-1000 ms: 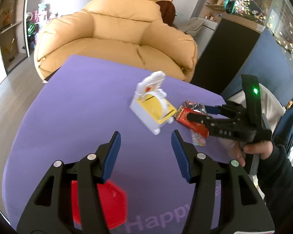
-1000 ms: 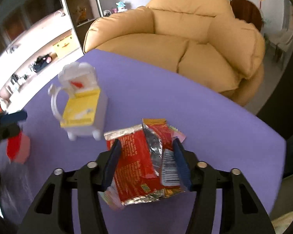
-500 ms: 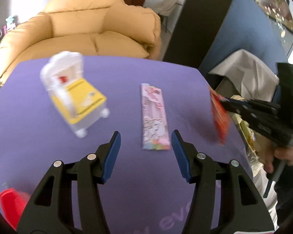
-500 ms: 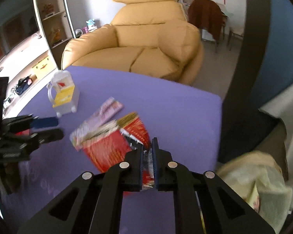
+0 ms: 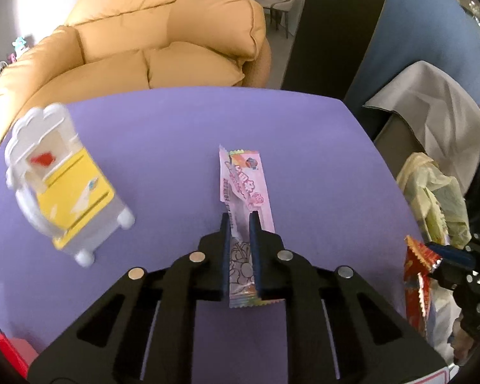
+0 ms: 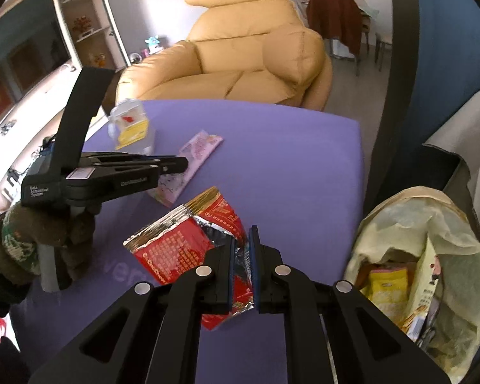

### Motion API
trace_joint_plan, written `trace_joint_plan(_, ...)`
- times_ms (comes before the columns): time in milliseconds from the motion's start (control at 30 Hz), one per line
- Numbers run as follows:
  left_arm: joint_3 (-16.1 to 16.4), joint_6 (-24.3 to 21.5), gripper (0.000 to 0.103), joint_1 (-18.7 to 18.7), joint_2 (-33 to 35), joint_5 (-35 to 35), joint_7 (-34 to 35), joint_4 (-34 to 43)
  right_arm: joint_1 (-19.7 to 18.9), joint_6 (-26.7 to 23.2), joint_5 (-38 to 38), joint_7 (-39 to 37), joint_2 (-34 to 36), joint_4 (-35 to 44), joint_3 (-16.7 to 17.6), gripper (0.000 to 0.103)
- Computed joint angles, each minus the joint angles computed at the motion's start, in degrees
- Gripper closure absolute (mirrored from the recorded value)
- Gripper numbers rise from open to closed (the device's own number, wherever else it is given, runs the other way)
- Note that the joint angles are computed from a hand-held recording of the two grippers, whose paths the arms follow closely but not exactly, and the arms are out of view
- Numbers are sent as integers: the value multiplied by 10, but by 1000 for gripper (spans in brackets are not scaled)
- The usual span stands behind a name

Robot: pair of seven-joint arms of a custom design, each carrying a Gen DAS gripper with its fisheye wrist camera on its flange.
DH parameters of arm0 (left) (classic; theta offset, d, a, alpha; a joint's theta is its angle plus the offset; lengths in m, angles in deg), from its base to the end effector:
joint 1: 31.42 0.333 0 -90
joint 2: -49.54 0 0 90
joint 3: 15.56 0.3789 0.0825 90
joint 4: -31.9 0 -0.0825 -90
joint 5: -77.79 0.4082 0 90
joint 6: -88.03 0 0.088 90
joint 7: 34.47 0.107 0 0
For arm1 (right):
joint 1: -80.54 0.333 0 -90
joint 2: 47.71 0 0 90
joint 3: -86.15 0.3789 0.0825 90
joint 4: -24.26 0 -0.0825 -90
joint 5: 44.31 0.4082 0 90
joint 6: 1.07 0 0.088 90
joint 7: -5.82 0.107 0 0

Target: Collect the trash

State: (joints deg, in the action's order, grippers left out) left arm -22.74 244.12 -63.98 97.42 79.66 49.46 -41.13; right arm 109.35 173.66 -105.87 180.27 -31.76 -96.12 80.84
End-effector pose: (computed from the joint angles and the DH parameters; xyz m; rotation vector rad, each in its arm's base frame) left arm 0.6857 -0.5232 0.3537 -1.3924 2.4654 -0.8706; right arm 0.5497 0.3173 0.3780 -1.7395 1.7543 -0.4653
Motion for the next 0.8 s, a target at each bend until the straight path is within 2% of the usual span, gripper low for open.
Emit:
trace_joint_plan(133, -31, 53, 94, 32, -65, -25, 26, -110, 15, 0, -38, 38, -8, 1, -8, 93)
trace_joint_plan(267, -58, 103, 94, 62, -124, -61, 52, -208, 8, 3, -37, 40, -10, 1, 10, 93)
trace_joint_plan(433, -79, 155, 94, 87, -179, -100, 86, -304, 11, 0, 3, 20, -7, -3, 30, 93)
trace_joint_plan(467, -80, 159, 94, 89, -185, -107, 89, -314, 3, 4, 28, -5, -5, -6, 42, 92)
trace_joint_plan(500, -86, 160, 94, 95, -190, -115, 94, -323, -12, 6, 70, -48, -1, -10, 63, 90)
trace_joint_plan(533, -92, 162, 94, 103, -195, -125, 100, -332, -14, 7, 90, -67, 0, -11, 68, 78)
trace_joint_plan(567, -96, 165, 94, 109, -199, -133, 103, -340, -7, 14, 95, -72, 1, -14, 62, 69)
trace_joint_plan(600, -100, 169, 94, 113, -201, -141, 107, -346, 7, 25, 87, -65, 0, -17, 46, 53)
trace_joint_plan(633, -107, 172, 94, 121, -202, -150, 113, -350, 17, 32, 86, -64, -1, -20, 35, 50)
trace_joint_plan(733, -129, 172, 94, 143, -198, -173, 136, -350, 34, 53, 102, -78, -6, -30, 15, 47)
trace_joint_plan(800, -127, 171, 91, 143, -197, -182, 142, -348, 53, 64, 96, -84, -9, -34, -4, 45)
